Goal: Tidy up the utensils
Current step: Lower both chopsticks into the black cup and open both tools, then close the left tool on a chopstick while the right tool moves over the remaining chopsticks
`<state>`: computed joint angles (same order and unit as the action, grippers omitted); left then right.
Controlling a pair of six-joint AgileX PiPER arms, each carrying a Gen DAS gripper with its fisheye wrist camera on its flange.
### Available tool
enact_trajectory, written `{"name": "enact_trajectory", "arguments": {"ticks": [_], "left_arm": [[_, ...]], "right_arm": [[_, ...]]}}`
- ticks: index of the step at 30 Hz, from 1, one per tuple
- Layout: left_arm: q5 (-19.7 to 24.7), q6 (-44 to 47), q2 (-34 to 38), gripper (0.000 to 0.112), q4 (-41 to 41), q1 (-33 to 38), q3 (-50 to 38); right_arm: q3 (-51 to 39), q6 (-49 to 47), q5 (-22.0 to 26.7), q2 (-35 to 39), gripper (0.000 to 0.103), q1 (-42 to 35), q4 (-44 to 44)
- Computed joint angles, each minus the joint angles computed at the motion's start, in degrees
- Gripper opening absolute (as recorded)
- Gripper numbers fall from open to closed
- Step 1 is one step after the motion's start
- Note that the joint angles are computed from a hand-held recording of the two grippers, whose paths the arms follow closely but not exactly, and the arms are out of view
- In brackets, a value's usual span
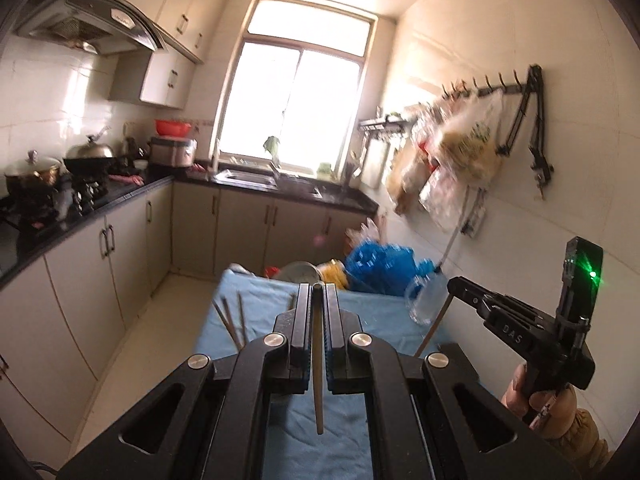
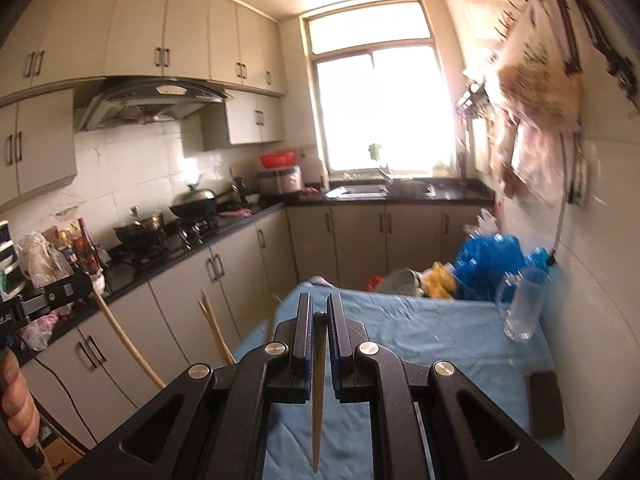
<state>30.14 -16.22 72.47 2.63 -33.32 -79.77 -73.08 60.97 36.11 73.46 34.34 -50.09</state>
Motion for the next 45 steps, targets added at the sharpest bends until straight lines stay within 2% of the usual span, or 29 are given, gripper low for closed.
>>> {"name": "enact_trajectory", "arguments": {"ticks": [5,8,13,18,21,25,30,34,35,36,38,40,43,45], "left_arm": [[1.53,3.06,3.59,0.004,-2.52,5.12,-6.48],[2.78,6.07,7.66,0.004,-6.13,7.57,-10.86],[4.0,7.67,15.36,0.004,-7.77,9.01,-15.97],[5.33,11.42,22.47,0.004,-14.7,11.23,-18.32],[6.06,13.8,26.16,0.004,-18.57,12.32,-19.1],[6.33,13.87,28.72,0.005,-19.34,12.56,-19.23],[4.2,12.85,26.7,0.005,-16.99,11.62,-16.23],[4.34,12.19,24.58,0.013,-16.59,11.52,-14.31],[4.04,11.53,23.8,0.017,-15.78,11.21,-13.54],[3.33,10.25,22.5,0.019,-14.25,10.68,-12.19],[2.05,7.91,20.42,0.027,-11.47,9.81,-10.11],[0.56,5.04,17.81,0.032,-8.33,8.83,-7.42],[-0.59,2.45,14.14,0.033,-6.14,7.56,-3.92],[-1.66,1.72,11.38,0.035,-6.07,6.3,-1.1]], "right_arm": [[-11.14,-4.21,-1.24,7.34,0.007,0.69,2.03],[-17.96,-6.85,-2.86,13.06,0.007,0.16,4.93],[-25.16,-7.7,-4.17,21.04,0.007,-0.71,7.07],[-27.29,-9.01,-5.97,26.38,0.008,-2.66,10.89],[-28.73,-13.37,-5.68,29.13,0.008,-4.34,16.9],[-28.26,-17.56,-6.1,31.17,0.008,-6.44,23.2],[-28.25,-20.88,-6.45,33.25,0.008,-8.39,28.71],[-27.77,-21.94,-7.26,33.34,0.01,-9.58,31.83],[-27.53,-22.52,-7.5,33.21,0.018,-9.89,33.04],[-26.82,-22.88,-8.04,32.75,0.03,-10.39,34.06],[-25.48,-21.38,-8.87,31.71,0.039,-10.54,33.02],[-22.97,-19.15,-10.01,29.7,0.04,-10.8,30.95],[-19.62,-17.88,-11.01,26.8,0.042,-11.43,30.0],[-15.24,-14.56,-11.81,23.58,0.05,-12.08,26.59]]}}
